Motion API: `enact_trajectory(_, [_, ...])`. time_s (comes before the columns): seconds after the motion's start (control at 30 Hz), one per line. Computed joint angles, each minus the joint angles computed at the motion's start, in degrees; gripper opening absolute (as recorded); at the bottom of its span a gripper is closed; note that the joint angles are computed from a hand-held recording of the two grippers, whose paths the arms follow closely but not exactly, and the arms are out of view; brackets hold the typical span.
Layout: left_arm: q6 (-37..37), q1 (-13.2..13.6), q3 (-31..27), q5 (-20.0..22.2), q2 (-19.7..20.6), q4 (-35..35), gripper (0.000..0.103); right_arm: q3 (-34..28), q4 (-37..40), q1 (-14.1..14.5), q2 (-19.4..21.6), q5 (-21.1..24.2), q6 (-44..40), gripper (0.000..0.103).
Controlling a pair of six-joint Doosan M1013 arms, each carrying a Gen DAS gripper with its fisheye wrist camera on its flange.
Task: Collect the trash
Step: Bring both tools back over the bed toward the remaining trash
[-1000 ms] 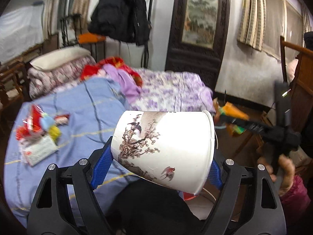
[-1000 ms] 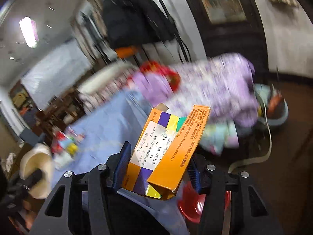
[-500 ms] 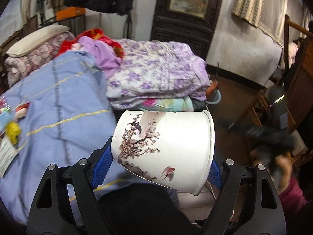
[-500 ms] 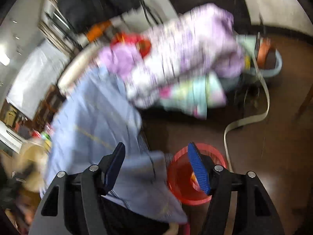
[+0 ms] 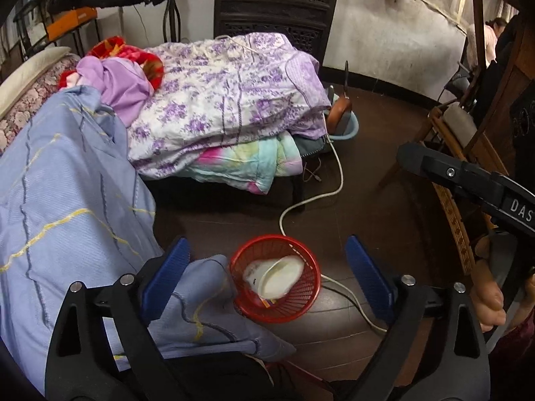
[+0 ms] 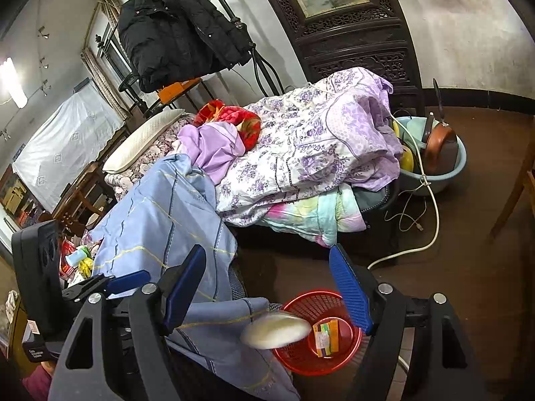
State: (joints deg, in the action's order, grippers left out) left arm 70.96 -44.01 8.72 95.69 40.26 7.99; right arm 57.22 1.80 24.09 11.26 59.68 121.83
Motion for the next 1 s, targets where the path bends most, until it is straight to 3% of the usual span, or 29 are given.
enact_trajectory(0.17, [-2.9,0.5,4.8,-3.4,-3.3,1.2,0.091,-1.0,-0.2,0.8,0.4,0.4,-0.3,0.075])
enact_trajectory(0.5, [-10.3,-1.0,21.0,-13.9,-15.2,9.9,0.092,-6.8,-2.5,5.7,1.4,0.1,-4.9,0.081])
enact_trajectory(0.77, [-17.9,-5.1,29.9,-17.3,-23.3,22.8,0.094,-10.3,-4.5,10.7,0.9,-2.3,-10.0,0.088])
enact_trajectory(1.0, [-26.3,-9.1,36.7,-17.7,-29.9,33.9,0.096,-12.2,-7.6,15.5,-0.2,-5.7,-13.1,0.096])
